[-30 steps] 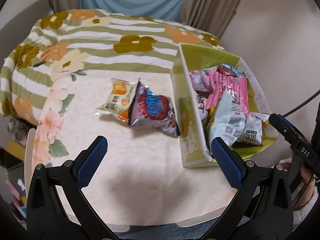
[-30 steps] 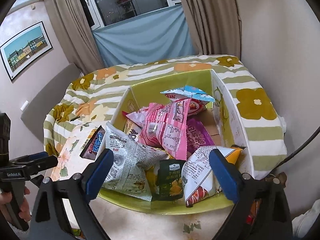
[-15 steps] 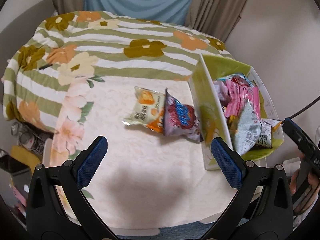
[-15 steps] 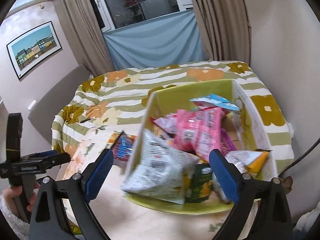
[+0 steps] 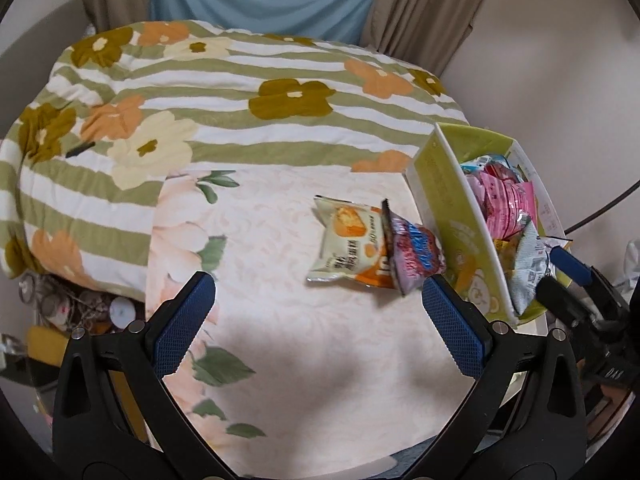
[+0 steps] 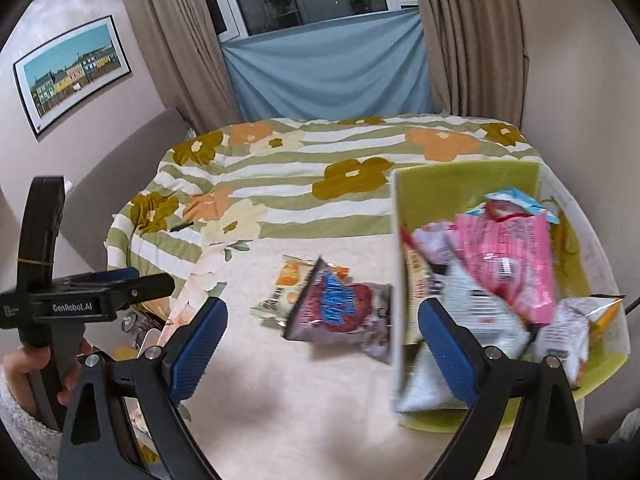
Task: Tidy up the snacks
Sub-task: 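Move both tools toward the yellow cake bag and red-blue chip bag, then grasp yellow cake bag with left tool while right tool grasps red-blue chip bag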
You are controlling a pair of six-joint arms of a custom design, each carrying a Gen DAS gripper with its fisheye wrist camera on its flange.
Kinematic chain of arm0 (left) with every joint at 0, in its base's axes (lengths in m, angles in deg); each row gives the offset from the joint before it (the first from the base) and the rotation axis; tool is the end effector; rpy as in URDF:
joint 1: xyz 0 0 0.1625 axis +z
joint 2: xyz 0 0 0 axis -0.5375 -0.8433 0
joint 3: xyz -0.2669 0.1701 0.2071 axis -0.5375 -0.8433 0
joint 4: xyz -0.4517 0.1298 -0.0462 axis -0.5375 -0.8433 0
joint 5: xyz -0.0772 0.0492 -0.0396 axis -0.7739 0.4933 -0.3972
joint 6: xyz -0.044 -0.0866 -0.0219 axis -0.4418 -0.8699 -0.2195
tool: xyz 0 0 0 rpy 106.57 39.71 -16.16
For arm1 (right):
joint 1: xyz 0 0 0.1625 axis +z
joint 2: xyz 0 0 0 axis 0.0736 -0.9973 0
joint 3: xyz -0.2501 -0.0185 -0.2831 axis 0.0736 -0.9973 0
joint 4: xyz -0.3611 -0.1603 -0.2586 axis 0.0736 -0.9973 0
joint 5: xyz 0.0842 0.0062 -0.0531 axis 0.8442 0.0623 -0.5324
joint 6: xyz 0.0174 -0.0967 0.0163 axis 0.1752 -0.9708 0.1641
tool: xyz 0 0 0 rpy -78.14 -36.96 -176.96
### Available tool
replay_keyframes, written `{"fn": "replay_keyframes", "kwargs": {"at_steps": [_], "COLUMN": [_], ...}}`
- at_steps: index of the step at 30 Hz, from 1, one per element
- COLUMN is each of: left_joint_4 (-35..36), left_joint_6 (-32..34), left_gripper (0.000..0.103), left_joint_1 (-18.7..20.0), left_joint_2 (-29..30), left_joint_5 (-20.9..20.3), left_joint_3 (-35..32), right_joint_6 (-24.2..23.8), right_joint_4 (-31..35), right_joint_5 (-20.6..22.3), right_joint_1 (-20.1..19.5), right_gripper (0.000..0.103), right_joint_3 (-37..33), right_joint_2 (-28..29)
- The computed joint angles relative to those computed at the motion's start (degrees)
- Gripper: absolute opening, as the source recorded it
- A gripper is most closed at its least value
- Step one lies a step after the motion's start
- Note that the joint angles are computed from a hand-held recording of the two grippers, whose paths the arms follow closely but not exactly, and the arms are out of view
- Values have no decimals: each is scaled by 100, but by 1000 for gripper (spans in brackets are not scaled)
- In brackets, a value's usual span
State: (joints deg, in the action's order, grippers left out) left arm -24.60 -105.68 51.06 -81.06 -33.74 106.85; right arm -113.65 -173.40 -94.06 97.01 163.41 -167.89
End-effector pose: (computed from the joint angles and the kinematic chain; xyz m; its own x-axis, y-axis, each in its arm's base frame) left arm -0.2116 -0.2825 0.1613 -0.8454 -0.1567 -0.5107 0.1715 0.8258 -0.5372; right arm 0.1713 -0.3122 0.2299 -0.7733 -0.4573 0.4391 -0.6125 0.7176 -0.3314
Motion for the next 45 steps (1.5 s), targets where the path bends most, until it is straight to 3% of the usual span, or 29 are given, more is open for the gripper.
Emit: {"fn": "replay_keyframes", "kwargs": {"at_steps": [5, 10, 14, 20, 29, 32, 35, 45], "left_joint_4": [-446, -1448, -2406, -3504, -4011, -4001, -4041, -4134], "left_joint_6": [990, 2442, 3503, 4713, 5025, 5028, 5105, 5053], "left_gripper": [102, 102, 102, 102, 102, 102, 102, 102], "left_joint_1": [444, 1155, 1792, 2563, 3000, 3026, 3024, 2958], "left_joint_2": [-252, 25, 677, 1970, 2872, 2969, 3118, 3698], "left_joint_5": [-61, -310, -609, -1036, -1326, -1339, -1322, -1267], "left_joint_3": [84, 53, -90, -463, -783, -853, -935, -1250], "right_joint_6": [413, 850, 1066, 881, 260, -5, -106, -201], "right_joint_4": [-690, -1466, -2130, -3227, -4288, -4472, -4479, -4550], "right_joint_5": [-494, -1047, -1645, -2572, -3201, -3242, -3263, -3343], "right_joint_1": [433, 744, 905, 1010, 779, 680, 619, 599], "right_gripper": [95, 95, 95, 95, 94, 85, 74, 55], "right_joint_3": [-18, -45, -133, -324, -757, -863, -898, -819], "right_joint_2": [880, 1793, 2661, 3929, 5135, 5337, 5368, 5212]}}
